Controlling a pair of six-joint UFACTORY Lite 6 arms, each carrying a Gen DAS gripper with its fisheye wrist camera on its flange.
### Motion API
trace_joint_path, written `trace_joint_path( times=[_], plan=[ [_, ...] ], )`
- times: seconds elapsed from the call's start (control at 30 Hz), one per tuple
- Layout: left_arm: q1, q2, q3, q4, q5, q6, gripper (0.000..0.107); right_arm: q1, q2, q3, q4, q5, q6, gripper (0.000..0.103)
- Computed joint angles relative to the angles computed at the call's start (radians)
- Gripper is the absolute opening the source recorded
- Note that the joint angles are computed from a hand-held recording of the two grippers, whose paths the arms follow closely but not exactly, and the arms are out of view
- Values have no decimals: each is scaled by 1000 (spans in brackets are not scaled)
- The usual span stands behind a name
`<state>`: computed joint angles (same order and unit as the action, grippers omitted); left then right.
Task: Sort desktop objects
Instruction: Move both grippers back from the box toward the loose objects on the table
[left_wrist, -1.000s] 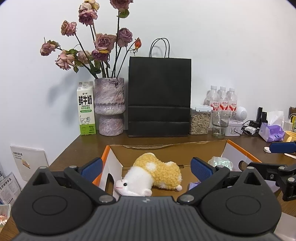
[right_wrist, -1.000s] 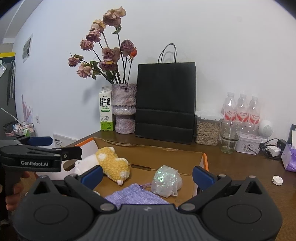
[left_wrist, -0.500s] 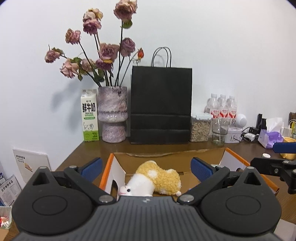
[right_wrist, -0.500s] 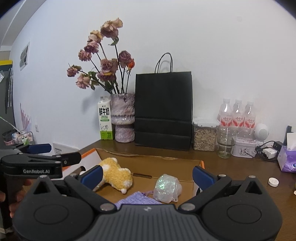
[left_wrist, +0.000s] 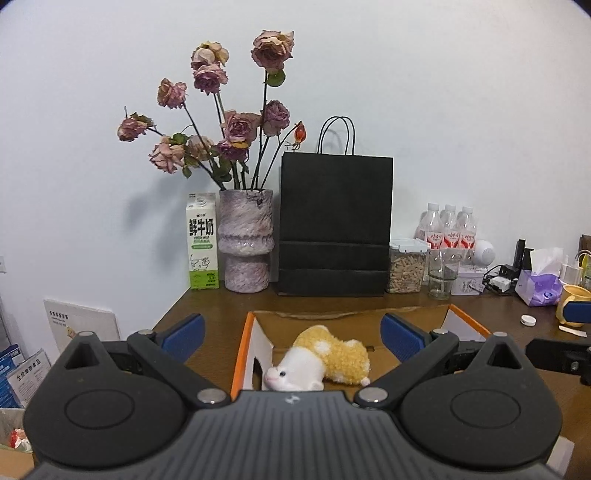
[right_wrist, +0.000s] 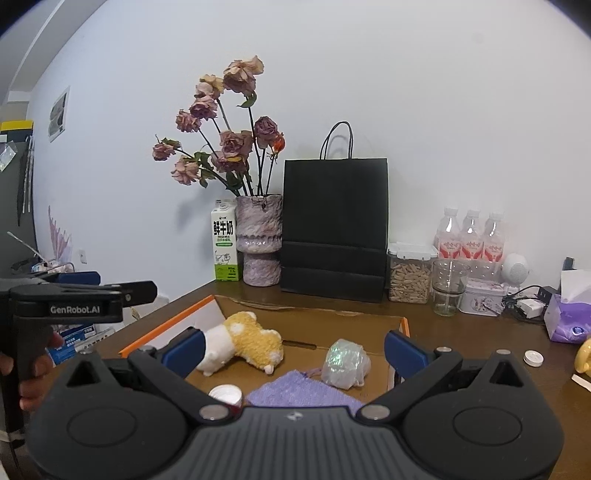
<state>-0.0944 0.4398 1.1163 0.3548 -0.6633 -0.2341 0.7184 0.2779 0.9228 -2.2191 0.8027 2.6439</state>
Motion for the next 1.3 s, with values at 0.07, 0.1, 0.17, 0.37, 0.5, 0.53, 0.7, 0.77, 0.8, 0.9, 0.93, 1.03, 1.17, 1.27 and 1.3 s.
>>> trace_joint_path(
  times=[0.07, 0.1, 0.17, 0.37, 0.5, 0.53, 0.7, 0.77, 0.8, 0.9, 0.93, 1.03, 1.17, 1.27, 1.3],
  plan=[
    [11, -26, -38, 7, -3, -3, 103, 27, -25, -35, 23, 18, 1, 103],
    [17, -41, -62, 8, -7, -2, 103, 42, -37, -54, 37, 30, 2, 103],
    [30, -66, -104, 15, -16, -5, 103, 70, -58, -87, 64, 46, 4, 103],
    [83, -138, -243, 56, -40, -13, 103, 155, -100, -182, 145, 88, 28, 103],
    [110, -182, -334, 75, -57, -14, 103, 220, -107, -233, 202, 125, 56, 103],
    [117, -192, -358, 81, -64, -12, 103, 233, -104, -242, 216, 131, 60, 103],
    [164, -232, -458, 142, -101, -34, 103, 297, -54, -268, 272, 142, 104, 103],
    [181, -241, -497, 161, -121, -30, 103, 319, -28, -276, 281, 143, 135, 103],
    [189, -243, -515, 167, -131, -24, 103, 332, -12, -278, 288, 145, 153, 103],
    [201, -241, -555, 193, -144, -13, 103, 359, 31, -280, 302, 142, 198, 103],
    [205, -238, -568, 202, -151, -9, 103, 367, 47, -279, 309, 139, 211, 103],
    [207, -226, -599, 210, -167, 1, 103, 384, 85, -273, 328, 134, 235, 103],
    [194, -201, -607, 215, -162, 5, 103, 389, 121, -269, 340, 119, 262, 103],
    [185, -185, -604, 215, -163, 8, 103, 375, 143, -264, 333, 102, 282, 103],
    [182, -181, -602, 215, -161, 8, 103, 370, 150, -260, 331, 98, 286, 103]
  ],
)
